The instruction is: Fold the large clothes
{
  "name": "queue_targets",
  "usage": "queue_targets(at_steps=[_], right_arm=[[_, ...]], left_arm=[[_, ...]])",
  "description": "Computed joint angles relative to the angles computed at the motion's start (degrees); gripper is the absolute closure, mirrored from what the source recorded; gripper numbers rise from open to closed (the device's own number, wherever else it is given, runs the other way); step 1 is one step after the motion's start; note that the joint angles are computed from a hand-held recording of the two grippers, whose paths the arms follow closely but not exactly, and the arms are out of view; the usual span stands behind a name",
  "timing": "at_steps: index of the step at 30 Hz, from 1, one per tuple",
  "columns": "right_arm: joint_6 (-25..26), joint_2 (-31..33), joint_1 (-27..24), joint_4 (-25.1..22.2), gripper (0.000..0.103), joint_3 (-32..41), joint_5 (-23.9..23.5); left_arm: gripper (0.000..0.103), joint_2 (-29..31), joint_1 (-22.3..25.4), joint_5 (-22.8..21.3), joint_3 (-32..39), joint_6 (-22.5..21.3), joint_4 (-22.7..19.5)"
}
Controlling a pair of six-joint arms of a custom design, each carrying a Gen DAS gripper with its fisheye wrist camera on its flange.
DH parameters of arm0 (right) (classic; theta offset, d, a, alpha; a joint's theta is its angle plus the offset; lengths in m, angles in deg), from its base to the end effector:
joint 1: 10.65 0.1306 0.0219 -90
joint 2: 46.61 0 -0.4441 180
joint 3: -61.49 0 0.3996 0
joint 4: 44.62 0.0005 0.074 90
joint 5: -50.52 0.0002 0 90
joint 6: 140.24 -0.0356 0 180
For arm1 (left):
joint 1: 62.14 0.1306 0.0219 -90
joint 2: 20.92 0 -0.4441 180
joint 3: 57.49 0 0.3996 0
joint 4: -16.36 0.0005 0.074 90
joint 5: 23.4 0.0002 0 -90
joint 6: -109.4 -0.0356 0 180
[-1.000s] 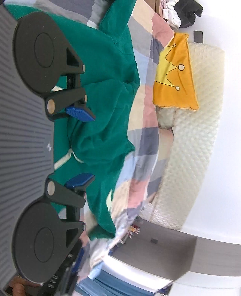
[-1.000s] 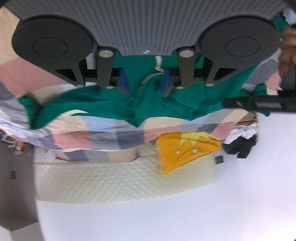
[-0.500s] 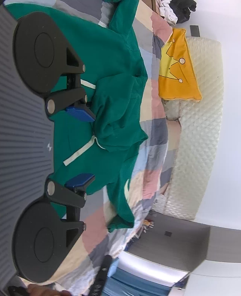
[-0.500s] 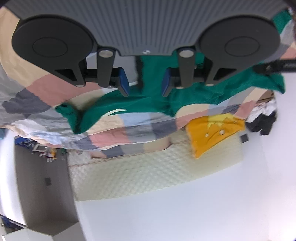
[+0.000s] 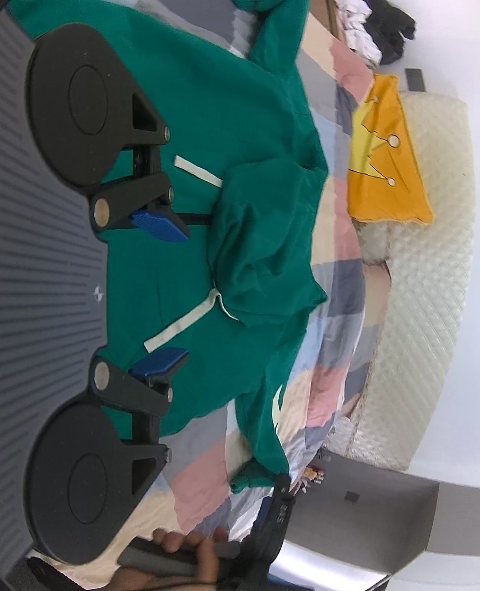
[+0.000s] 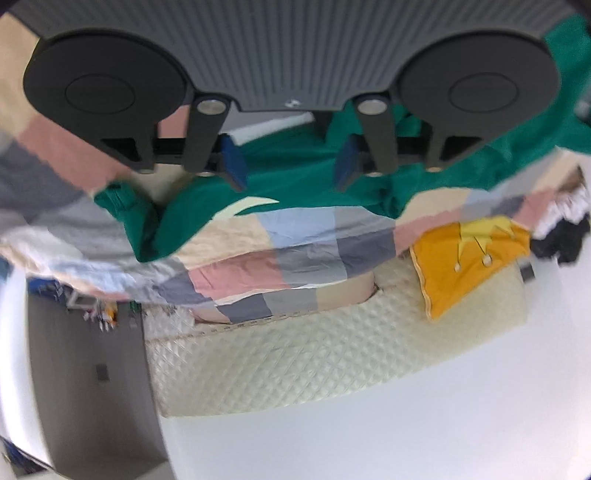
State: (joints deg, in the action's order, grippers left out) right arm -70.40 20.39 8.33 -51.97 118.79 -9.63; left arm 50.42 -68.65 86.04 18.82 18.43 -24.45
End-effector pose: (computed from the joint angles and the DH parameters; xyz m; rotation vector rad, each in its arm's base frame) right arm 0.3298 0.0942 0.4411 0.3719 1.7897 -0.0063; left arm 0.3612 -0.0537 0.5228 0.3325 2.1617 -0.4266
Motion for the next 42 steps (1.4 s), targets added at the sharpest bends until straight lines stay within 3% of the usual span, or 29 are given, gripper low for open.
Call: queue_targets(at_steps=[3, 9, 12, 16, 20, 23, 25, 30, 32, 34, 36, 37, 42], right_arm=[[-3.14, 3.72, -4.19, -0.73, 0.034, 2.07, -6.96], [-12.5, 9.99, -13.71, 0.68, 0.033, 3.81, -15.17], [-18.72, 13.1, -19.21, 3.12, 0.023, 4.42, -20.77], [-25.85, 17.28, -23.9, 6.67, 0.021, 5.51, -23.76], [-31.79, 23.19, -27.9, 6.3, 0.021, 9.46, -29.04], [-37.12, 26.6, -30.22, 9.05, 0.02, 11.37, -30.89], [-37.27, 28.2, -31.03, 9.95, 0.02, 12.99, -30.68], [-40.36, 30.58, -32.48, 7.69, 0.02, 16.24, -27.61], [-40.42, 30.83, -32.74, 5.83, 0.024, 16.71, -25.52], [-36.95, 31.43, -33.22, -0.44, 0.06, 19.13, -23.63], [-30.35, 32.39, -33.77, -7.88, 0.078, 22.52, -22.72], [-29.36, 32.25, -33.96, -8.7, 0.084, 22.81, -22.61], [-24.32, 29.58, -33.19, -9.46, 0.088, 24.23, -17.96]], left_arm=[[0.034, 1.57, -0.26, -1.46, 0.4, 1.63, 0.13], [0.034, 5.23, -0.25, -2.12, 1.15, 4.61, -0.08], [0.034, 7.16, -0.23, -2.12, 1.85, 5.79, -0.24], [0.034, 9.48, -1.14, -4.88, 2.82, 6.71, -0.35], [0.034, 11.75, -1.88, -5.23, 4.01, 7.39, -0.45], [0.034, 13.58, -2.15, -5.45, 5.07, 8.09, -0.68], [0.034, 14.84, -2.46, -6.23, 5.69, 8.86, -0.36], [0.034, 17.92, -2.81, -6.89, 7.48, 9.93, -0.61], [0.034, 18.78, -2.66, -6.91, 8.18, 10.02, -1.02], [0.034, 19.09, -2.38, -6.92, 8.5, 10.41, -0.8], [0.034, 19.13, -2.01, -6.51, 8.56, 10.93, -0.56], [0.034, 19.16, -1.9, -6.04, 8.62, 10.72, -0.67], [0.034, 18.28, -1.26, -5.48, 8.05, 10.94, 0.37]])
